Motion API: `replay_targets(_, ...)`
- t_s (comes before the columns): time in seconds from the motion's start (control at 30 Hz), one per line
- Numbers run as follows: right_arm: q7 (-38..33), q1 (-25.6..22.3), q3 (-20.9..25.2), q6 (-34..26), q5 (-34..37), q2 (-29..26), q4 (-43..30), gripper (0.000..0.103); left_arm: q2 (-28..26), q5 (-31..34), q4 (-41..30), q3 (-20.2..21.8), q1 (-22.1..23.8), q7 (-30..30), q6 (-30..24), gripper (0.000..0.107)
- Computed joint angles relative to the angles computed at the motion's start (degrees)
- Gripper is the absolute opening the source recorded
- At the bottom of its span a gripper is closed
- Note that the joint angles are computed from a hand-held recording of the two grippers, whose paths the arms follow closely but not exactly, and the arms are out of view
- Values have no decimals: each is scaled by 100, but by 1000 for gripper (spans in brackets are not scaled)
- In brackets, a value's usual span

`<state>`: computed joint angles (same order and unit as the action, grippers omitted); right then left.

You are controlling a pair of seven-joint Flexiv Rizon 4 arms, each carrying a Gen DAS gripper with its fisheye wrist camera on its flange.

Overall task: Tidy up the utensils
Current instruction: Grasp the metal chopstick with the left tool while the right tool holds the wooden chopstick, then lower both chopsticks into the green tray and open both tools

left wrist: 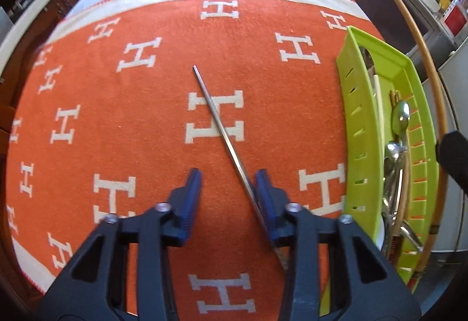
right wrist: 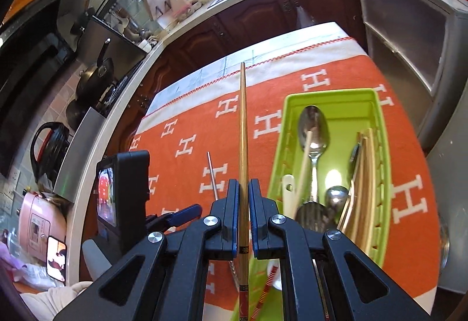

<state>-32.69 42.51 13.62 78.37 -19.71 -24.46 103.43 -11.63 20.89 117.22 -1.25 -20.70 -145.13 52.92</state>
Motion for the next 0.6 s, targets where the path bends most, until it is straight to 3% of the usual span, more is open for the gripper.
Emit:
replay_targets(0.03, 10, -8, 0, 40, 13, 21, 46, 6, 13, -22, 23, 0, 11, 9, 33, 10)
replay_targets(0.17, 114, -30, -43, 200, 11, 153, 294, 6, 123, -231, 216, 1, 102, 88, 183, 4)
replay_targets(0.6, 1157, 131, -479, 567, -547, 682, 1104, 6, 1000, -1594, 1163, -220, 371, 1114, 857, 4)
